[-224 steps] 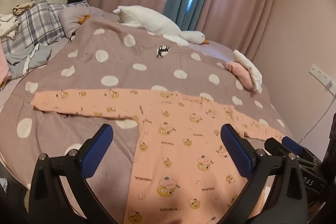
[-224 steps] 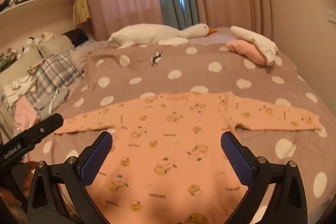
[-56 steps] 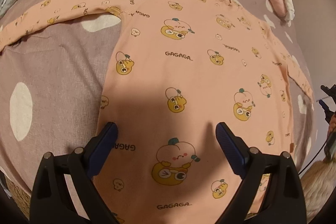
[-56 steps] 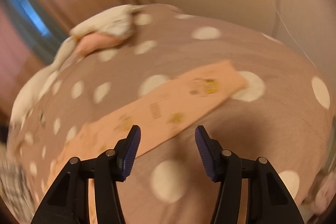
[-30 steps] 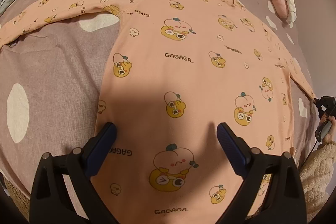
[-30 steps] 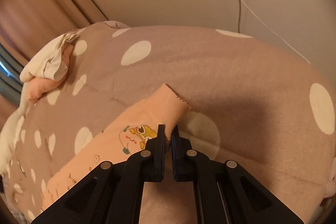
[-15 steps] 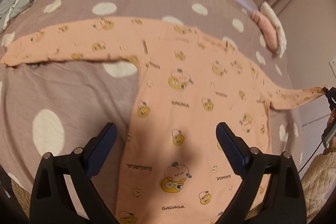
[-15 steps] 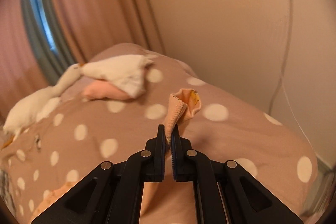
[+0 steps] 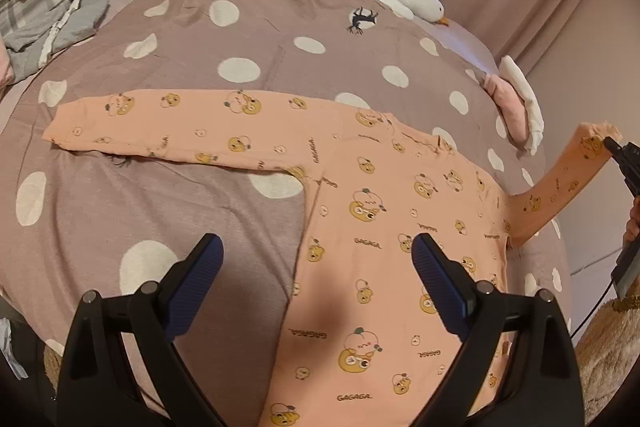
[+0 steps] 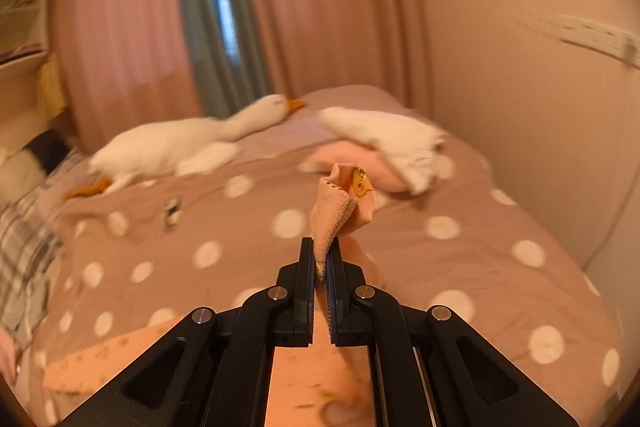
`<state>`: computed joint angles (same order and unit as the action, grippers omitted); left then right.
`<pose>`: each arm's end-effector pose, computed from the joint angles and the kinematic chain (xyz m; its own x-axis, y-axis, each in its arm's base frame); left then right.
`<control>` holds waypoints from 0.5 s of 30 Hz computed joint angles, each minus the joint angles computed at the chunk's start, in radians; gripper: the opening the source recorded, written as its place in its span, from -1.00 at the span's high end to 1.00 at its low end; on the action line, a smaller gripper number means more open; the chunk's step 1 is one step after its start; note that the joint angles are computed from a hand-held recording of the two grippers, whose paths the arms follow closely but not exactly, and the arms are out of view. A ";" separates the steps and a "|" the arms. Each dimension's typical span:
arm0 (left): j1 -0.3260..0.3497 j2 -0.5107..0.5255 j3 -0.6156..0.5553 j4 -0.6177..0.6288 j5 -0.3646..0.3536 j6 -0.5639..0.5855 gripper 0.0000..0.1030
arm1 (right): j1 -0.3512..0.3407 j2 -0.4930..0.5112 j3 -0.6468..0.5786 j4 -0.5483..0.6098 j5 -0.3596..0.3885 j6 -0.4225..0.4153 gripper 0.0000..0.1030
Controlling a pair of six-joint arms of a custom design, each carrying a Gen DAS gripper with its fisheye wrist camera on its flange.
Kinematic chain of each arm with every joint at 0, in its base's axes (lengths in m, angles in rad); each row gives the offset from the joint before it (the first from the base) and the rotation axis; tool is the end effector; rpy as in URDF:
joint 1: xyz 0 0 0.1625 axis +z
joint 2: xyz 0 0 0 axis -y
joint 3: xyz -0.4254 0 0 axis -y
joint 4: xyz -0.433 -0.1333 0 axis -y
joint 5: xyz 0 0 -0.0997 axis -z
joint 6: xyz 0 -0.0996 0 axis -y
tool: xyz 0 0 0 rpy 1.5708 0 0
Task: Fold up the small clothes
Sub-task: 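Lift the sleeve with the right tool and fold it across the body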
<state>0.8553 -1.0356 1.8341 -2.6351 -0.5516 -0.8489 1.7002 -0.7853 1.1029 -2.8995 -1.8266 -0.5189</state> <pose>-0.2480 -0.6178 0.1941 -0.8334 -0.4310 -0.3459 0.0112 0.6125 -0.7904 0.2165 -0.8257 0.3614 -0.8231 -0.1849 0.5369 -0.5490 0.5007 -0.6692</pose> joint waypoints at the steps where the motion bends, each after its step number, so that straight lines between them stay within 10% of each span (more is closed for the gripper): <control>1: 0.000 -0.004 0.005 0.000 0.004 -0.006 -0.84 | 0.004 -0.003 0.011 0.014 0.016 -0.008 0.89; 15: 0.010 -0.040 0.063 0.015 0.023 -0.089 -0.84 | 0.010 -0.008 0.170 0.208 0.128 -0.125 0.89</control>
